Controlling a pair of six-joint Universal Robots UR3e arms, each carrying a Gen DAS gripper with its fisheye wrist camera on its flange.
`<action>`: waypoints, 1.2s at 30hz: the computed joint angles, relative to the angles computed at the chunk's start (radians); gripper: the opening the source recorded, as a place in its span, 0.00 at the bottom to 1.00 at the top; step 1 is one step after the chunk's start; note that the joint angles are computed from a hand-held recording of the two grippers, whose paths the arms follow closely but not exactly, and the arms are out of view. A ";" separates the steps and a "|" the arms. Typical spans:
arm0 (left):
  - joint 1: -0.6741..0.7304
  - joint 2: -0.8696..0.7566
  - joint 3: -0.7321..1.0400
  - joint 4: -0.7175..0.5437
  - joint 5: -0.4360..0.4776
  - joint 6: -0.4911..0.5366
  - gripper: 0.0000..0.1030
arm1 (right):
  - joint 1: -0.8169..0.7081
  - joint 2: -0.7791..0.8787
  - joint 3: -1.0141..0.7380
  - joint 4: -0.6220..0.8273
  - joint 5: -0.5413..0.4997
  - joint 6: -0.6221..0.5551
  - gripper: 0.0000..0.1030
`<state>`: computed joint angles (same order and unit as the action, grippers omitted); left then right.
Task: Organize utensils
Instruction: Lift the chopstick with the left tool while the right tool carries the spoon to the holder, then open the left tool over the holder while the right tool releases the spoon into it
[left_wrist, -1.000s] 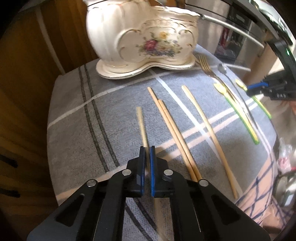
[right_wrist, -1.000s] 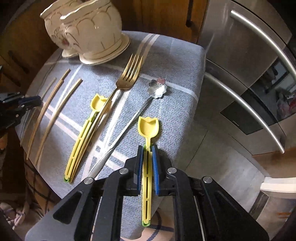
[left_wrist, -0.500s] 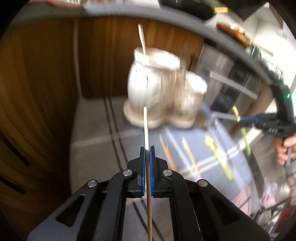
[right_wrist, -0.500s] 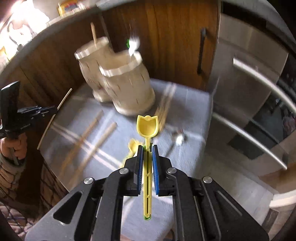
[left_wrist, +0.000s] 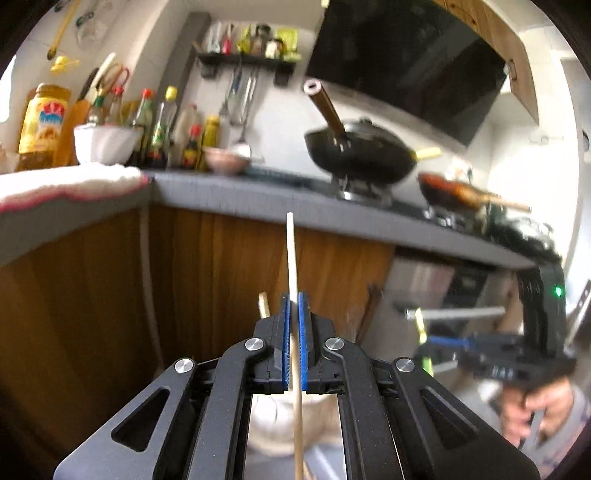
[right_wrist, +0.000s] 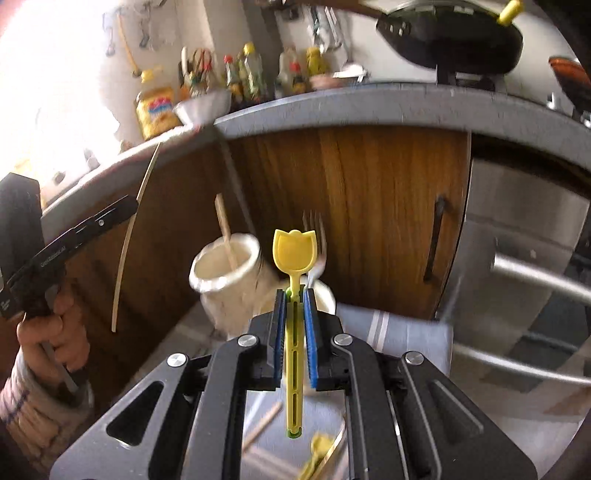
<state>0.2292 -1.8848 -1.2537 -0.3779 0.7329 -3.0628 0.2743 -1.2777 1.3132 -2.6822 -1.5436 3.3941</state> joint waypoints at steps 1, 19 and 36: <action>-0.016 -0.036 0.039 0.033 0.009 -0.032 0.04 | -0.002 0.029 -0.035 -0.014 -0.007 0.008 0.09; -0.156 -0.430 0.282 0.479 0.200 -0.266 0.04 | 0.030 0.299 -0.223 -0.154 -0.087 0.017 0.09; -0.157 -0.298 -0.060 0.478 0.254 -0.054 0.05 | 0.089 0.325 -0.199 -0.098 -0.236 -0.011 0.09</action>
